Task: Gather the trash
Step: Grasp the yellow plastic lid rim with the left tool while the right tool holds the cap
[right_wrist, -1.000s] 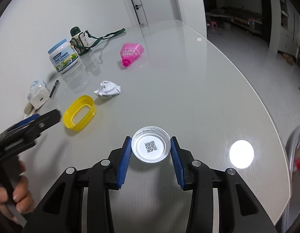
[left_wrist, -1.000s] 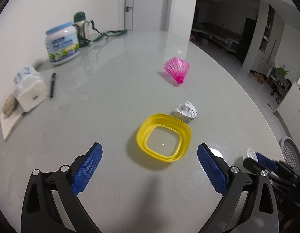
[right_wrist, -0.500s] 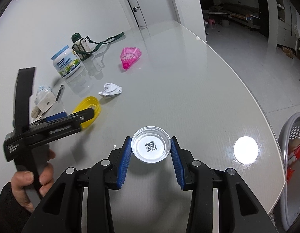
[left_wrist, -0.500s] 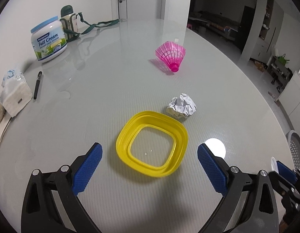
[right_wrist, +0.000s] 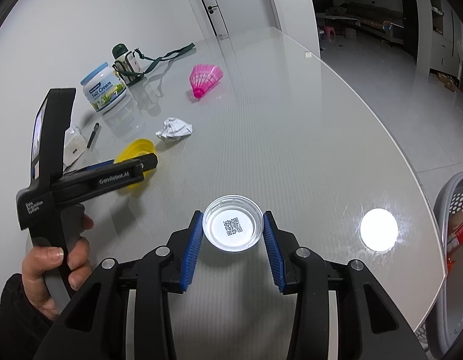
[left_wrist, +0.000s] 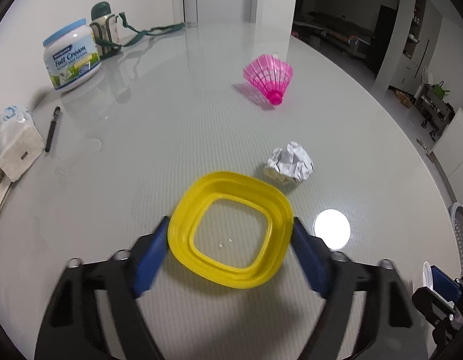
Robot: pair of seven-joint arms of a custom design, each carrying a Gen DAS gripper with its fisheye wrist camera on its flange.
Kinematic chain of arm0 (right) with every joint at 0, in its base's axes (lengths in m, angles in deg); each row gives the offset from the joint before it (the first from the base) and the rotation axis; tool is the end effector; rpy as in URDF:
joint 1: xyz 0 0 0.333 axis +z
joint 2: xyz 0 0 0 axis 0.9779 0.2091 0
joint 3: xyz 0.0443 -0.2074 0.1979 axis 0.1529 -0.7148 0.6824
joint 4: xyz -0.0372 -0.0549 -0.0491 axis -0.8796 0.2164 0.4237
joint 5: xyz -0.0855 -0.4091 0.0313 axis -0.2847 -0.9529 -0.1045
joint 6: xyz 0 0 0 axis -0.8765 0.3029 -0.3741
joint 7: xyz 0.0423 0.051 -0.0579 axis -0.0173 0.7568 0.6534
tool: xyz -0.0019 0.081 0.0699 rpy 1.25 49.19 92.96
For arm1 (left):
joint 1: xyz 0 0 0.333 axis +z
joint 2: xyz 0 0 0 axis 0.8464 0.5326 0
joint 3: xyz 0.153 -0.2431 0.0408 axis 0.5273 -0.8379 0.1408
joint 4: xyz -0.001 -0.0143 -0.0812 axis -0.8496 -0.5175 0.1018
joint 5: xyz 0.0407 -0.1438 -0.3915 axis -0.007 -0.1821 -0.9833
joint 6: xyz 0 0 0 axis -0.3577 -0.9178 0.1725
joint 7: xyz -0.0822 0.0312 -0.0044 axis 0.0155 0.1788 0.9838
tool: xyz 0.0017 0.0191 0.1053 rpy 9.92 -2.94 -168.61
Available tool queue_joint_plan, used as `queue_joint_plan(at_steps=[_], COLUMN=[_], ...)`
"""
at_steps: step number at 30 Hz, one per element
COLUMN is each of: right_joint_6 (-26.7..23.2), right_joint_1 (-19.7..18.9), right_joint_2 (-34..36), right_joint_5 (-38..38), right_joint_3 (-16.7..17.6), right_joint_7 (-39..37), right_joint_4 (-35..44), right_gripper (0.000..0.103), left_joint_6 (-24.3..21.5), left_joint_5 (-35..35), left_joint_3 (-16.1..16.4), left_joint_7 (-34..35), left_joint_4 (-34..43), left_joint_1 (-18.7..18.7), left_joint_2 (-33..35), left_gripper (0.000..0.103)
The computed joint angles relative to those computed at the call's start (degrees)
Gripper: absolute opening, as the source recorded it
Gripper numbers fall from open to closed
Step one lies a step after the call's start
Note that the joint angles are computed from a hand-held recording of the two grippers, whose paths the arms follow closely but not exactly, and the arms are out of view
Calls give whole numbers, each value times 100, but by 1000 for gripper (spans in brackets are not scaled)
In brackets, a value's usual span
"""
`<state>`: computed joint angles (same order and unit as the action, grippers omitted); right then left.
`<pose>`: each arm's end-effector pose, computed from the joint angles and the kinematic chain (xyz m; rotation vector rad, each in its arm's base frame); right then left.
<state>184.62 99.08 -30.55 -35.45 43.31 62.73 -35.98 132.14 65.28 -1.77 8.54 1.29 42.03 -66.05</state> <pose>0.6295 0.3337 0.5122 -1.9700 1.4596 -0.1827 0.6548 -0.2618 0.5202 -2.0401 1.6374 -0.5527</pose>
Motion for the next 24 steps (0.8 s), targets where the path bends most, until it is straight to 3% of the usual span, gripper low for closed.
queue_joint_plan(at_steps=[15,24], right_joint_6=[30,409], right_joint_1=[51,-31], right_joint_2=[-274,-986], right_joint_5=[-223,-300], right_joint_3=[-53,-139], right_joint_7=[231,423], right_joint_4=[-266,-1103], right_gripper=[39,39], left_joint_6=[447,657], left_joint_5=[475,868], left_joint_3=[-84,-283], left_joint_7=[-248,-346], left_joint_4=[-593,-705], left_joint_1=[-40,-214], left_joint_2=[-485,-769], left_gripper=[73,73])
